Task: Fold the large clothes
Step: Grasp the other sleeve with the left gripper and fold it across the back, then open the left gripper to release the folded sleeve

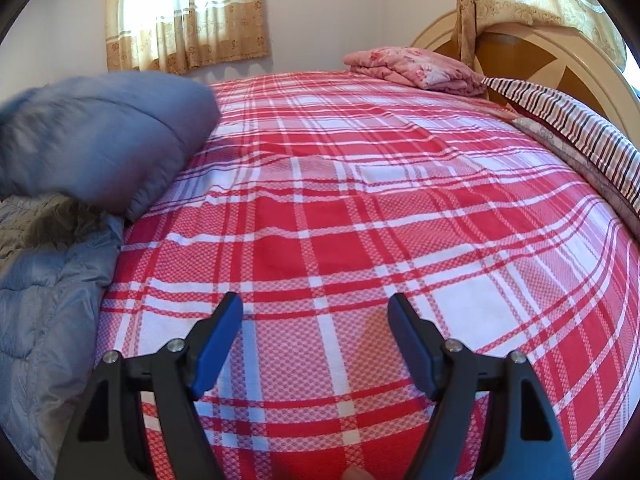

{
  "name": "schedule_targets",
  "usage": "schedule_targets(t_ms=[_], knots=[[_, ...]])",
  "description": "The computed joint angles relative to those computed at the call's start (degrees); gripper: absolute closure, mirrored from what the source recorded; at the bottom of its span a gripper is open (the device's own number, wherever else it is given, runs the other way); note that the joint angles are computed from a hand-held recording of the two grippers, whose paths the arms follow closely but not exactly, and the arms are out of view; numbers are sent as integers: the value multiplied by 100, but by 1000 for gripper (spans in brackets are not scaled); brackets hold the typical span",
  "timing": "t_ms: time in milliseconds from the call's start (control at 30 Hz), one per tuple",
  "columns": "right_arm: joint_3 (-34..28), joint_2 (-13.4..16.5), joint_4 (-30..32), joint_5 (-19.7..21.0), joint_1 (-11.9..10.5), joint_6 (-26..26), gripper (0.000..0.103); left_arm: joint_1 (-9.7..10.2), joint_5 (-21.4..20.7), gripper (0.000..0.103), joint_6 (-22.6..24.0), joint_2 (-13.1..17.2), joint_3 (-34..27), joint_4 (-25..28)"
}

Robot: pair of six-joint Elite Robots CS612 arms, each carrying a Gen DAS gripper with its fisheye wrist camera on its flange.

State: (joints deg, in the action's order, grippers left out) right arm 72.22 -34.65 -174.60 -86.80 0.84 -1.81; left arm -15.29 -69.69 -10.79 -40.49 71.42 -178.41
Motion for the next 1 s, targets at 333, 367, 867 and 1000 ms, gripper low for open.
schedule_targets(t_ms=[333,367,867,1000], knots=[[-17,-1,75,-68,16,-71,26,353,828,93,-408,128,109,792],[-23,1,88,-72,18,-78,25,371,794,93,-477,169,86,897],[-106,10,367,19,7,-149,19,379,1120,92,-728,182,420,1057],[-152,-68,724,558,-82,-287,17,369,1202,77,-824,61,567,1098]])
